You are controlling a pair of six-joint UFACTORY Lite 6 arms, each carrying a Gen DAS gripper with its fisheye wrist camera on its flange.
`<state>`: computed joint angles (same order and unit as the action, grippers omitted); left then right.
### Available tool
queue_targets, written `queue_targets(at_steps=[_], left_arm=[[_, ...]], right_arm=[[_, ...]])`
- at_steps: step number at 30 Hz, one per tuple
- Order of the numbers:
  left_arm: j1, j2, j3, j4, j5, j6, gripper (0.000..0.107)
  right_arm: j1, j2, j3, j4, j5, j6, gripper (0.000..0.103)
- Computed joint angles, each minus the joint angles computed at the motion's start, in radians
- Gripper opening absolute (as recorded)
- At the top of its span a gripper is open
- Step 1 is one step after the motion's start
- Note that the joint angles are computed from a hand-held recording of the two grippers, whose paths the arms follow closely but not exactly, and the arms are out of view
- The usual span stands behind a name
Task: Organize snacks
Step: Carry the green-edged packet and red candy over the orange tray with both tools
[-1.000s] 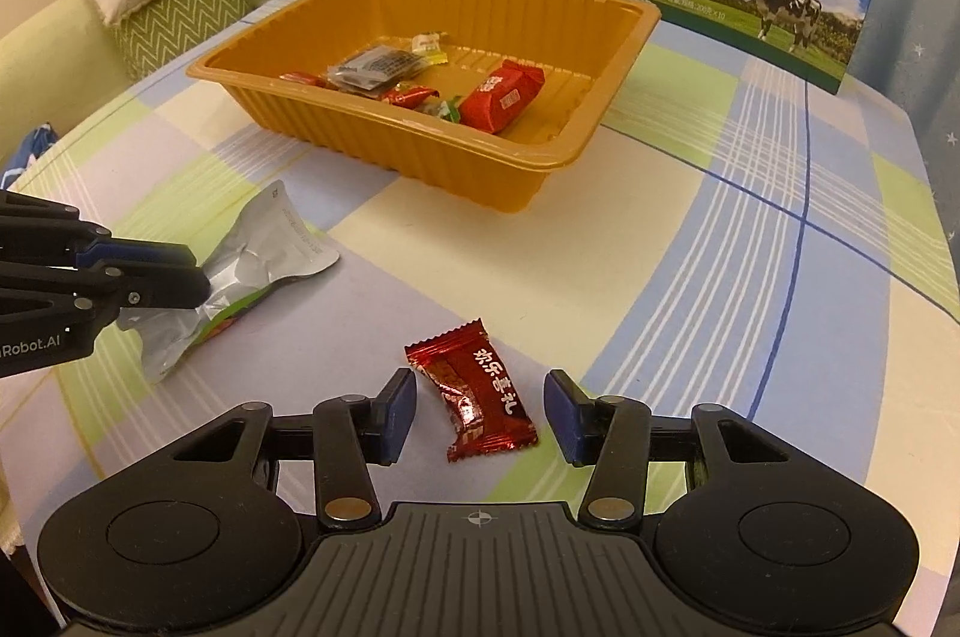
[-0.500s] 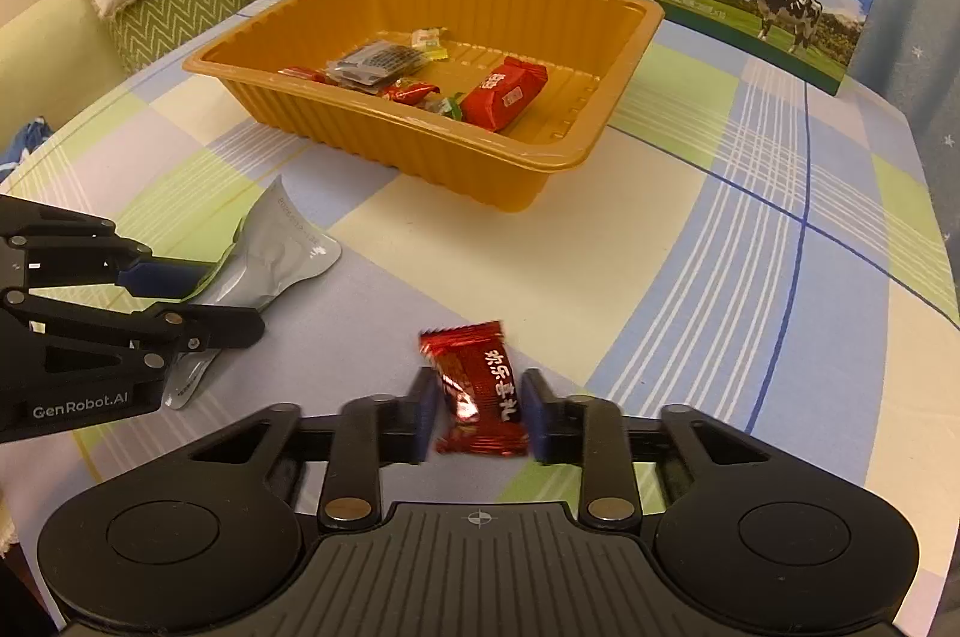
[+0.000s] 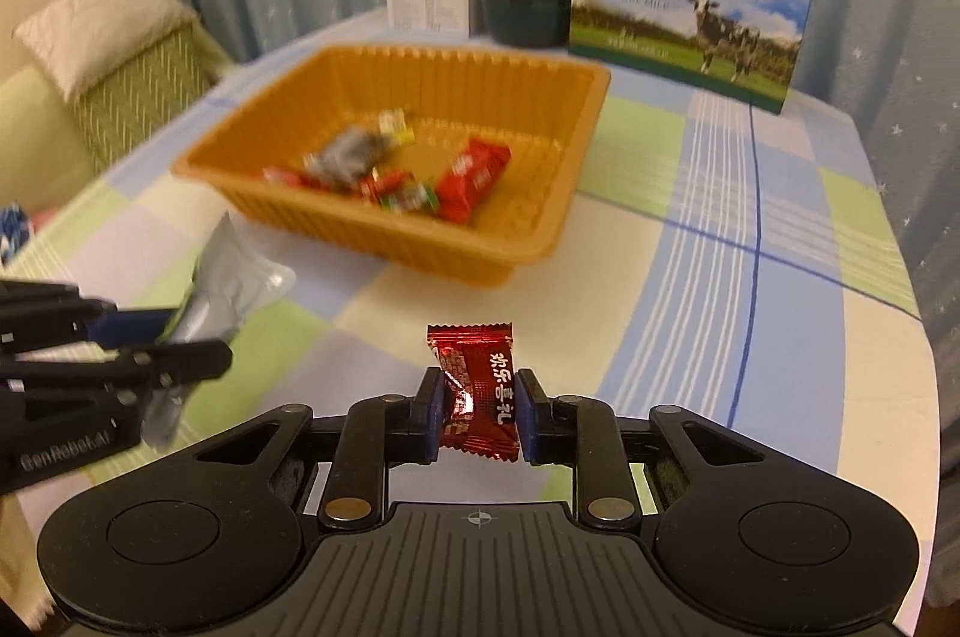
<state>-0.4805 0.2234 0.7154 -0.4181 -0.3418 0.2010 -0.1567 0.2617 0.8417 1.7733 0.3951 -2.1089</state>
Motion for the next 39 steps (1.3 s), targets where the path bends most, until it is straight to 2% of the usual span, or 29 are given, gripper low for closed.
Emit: queue_targets(at_steps=[5,12,21,34,39], left_arm=[[0.014,-0.08,-0.03,-0.11,0.018,0.123,0.022],[0.061,-0.16,-0.059,-0.185,0.023,0.193,0.022],[0.099,-0.199,-0.049,-0.179,0.034,0.201,0.022],[0.167,-0.068,0.147,-0.016,0.059,0.119,0.022],[0.202,0.023,0.251,0.007,0.077,0.108,0.022]], right_arm=[[0.075,-0.068,-0.04,0.084,0.0,-0.021,0.025],[0.143,-0.108,-0.054,0.21,0.007,-0.074,0.025],[0.196,-0.137,-0.05,0.33,-0.005,-0.119,0.025],[0.2,-0.054,0.069,0.508,-0.046,-0.217,0.025],[0.212,0.046,0.181,0.55,-0.073,-0.22,0.025]])
